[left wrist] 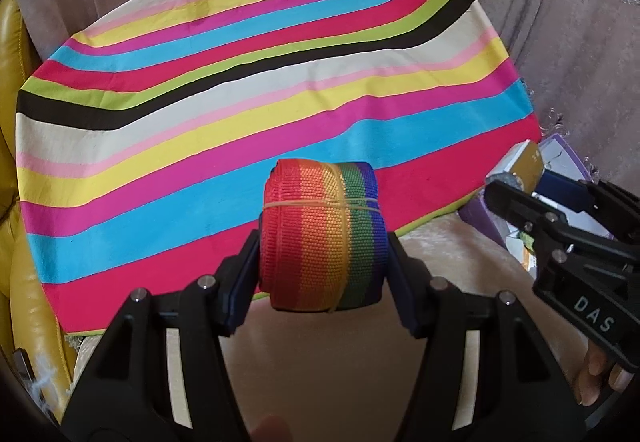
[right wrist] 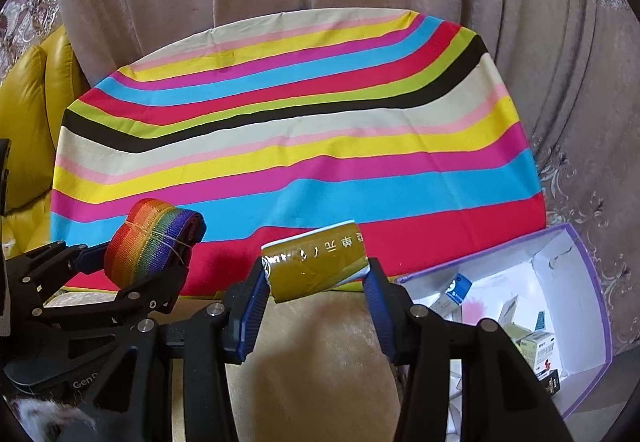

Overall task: Organize objects
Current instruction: 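Carry the rainbow strap and gold cylinder over the storage box with both tools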

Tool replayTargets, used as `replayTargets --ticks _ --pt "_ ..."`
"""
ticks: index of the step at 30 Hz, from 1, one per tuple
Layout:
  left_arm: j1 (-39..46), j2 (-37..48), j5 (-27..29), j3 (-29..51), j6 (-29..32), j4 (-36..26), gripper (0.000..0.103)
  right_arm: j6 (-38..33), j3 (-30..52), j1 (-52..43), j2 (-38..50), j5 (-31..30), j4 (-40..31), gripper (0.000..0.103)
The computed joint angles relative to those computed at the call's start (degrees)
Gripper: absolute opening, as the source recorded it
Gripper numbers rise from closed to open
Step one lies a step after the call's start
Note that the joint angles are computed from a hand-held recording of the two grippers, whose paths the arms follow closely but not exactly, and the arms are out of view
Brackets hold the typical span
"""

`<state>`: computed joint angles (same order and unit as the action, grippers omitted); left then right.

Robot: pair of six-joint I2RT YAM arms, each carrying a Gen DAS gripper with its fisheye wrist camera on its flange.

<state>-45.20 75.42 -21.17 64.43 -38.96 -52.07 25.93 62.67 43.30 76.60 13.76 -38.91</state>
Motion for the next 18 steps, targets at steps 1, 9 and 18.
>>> replayTargets --ticks 1,9,18 --pt "-0.1 0.1 0.0 0.1 0.0 0.0 0.062 0.1 -0.1 -0.1 0.0 -0.2 0.0 0.048" --pt "-0.4 0.2 0.1 -0.5 -0.9 0.5 0.062 0.4 -1.0 -0.9 0.4 -1.8 0.3 0.048" --pt "-3.8 4.3 0.6 4.3 2.7 1.6 0.062 0.3 -4.7 -7.5 -6.4 -4.5 -0.7 0.048"
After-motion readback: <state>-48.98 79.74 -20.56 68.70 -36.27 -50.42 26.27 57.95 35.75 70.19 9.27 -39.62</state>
